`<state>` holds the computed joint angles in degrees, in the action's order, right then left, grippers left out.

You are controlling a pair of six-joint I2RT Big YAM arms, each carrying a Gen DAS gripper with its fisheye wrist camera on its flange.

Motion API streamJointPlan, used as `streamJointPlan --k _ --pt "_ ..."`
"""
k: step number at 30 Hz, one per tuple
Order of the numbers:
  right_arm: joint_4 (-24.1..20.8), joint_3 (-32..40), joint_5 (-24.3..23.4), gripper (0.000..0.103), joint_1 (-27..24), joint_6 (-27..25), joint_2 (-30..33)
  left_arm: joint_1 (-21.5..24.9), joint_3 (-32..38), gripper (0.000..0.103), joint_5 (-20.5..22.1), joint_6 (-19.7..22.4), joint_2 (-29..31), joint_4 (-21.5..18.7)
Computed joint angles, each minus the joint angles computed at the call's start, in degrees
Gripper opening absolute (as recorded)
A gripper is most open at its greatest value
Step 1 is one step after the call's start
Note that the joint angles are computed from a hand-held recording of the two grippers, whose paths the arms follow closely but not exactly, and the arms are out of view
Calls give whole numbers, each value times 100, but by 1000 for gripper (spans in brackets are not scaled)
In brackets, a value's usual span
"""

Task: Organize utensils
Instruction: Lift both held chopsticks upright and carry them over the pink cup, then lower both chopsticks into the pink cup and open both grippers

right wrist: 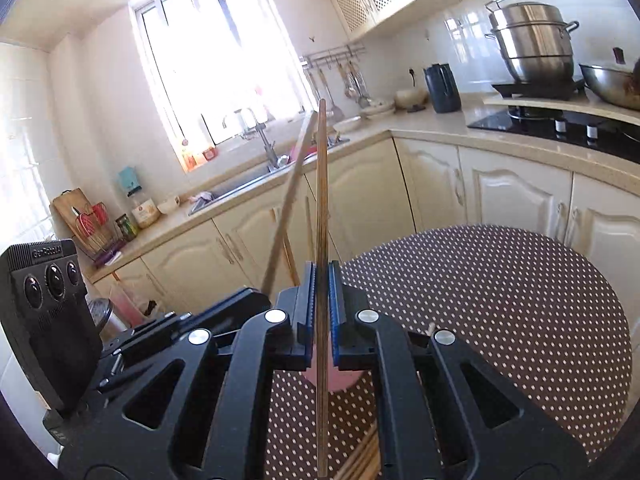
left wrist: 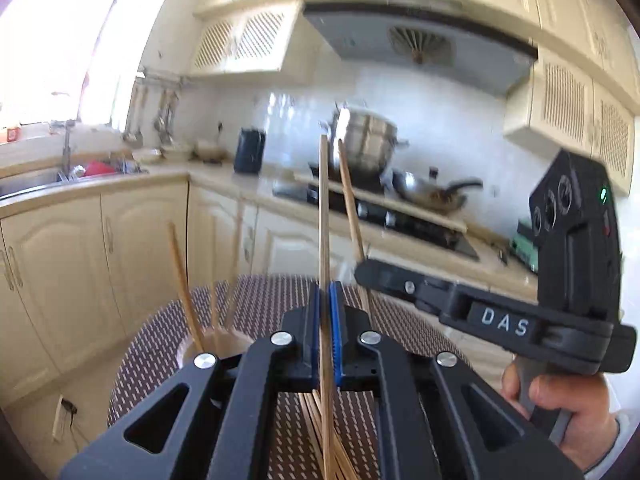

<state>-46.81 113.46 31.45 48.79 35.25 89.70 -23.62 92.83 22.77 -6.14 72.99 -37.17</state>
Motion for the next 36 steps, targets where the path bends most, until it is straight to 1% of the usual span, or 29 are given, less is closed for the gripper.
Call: streamJointPlan --k 2,4,7,8,10,11,12,14,15,16,17,20,21,25,30,36 --pt "111 140 6 6 -28 -92 118 115 -26 5 -6 -174 46 350" --pt "249 256 75 6 -49 -200 226 238 -142 5 71 -420 62 799" --pt "420 515 128 6 -82 -381 437 359 -227 5 62 -657 137 1296" --pt "459 617 144 6 -83 -437 520 373 -241 5 -46 -700 170 1415" --pt "584 720 191 6 -111 -569 632 407 -191 5 -101 -741 274 1530" --pt "668 800 190 6 -133 -621 714 407 -206 5 -210 -761 293 1632" --pt "780 828 216 6 -148 -676 765 419 -197 5 -232 -751 323 1690" --pt "1002 885 256 6 -173 -832 866 379 -237 5 -509 -691 362 1898" --pt "1100 899 310 6 -183 -873 905 376 -227 5 -567 -625 394 1947" --pt "1190 894 384 7 -190 -909 932 331 -225 5 -788 -573 430 2002" --pt "1327 872 443 7 -197 -960 960 324 -210 5 -893 -557 475 2061" --pt "1507 862 567 7 -218 -1084 1039 305 -139 5 -1063 -598 648 2242" --pt "1525 851 557 7 -235 -1078 1055 311 -122 5 -1044 -626 703 2284" --pt "1627 700 558 7 -284 -1070 1049 291 -218 5 -1224 -719 801 2550" --pt "1632 540 451 7 -309 -1044 1033 251 -331 5 -1318 -617 830 2580" --pt "1610 347 471 7 -222 -1045 973 239 -545 5 -1254 -640 731 2498"
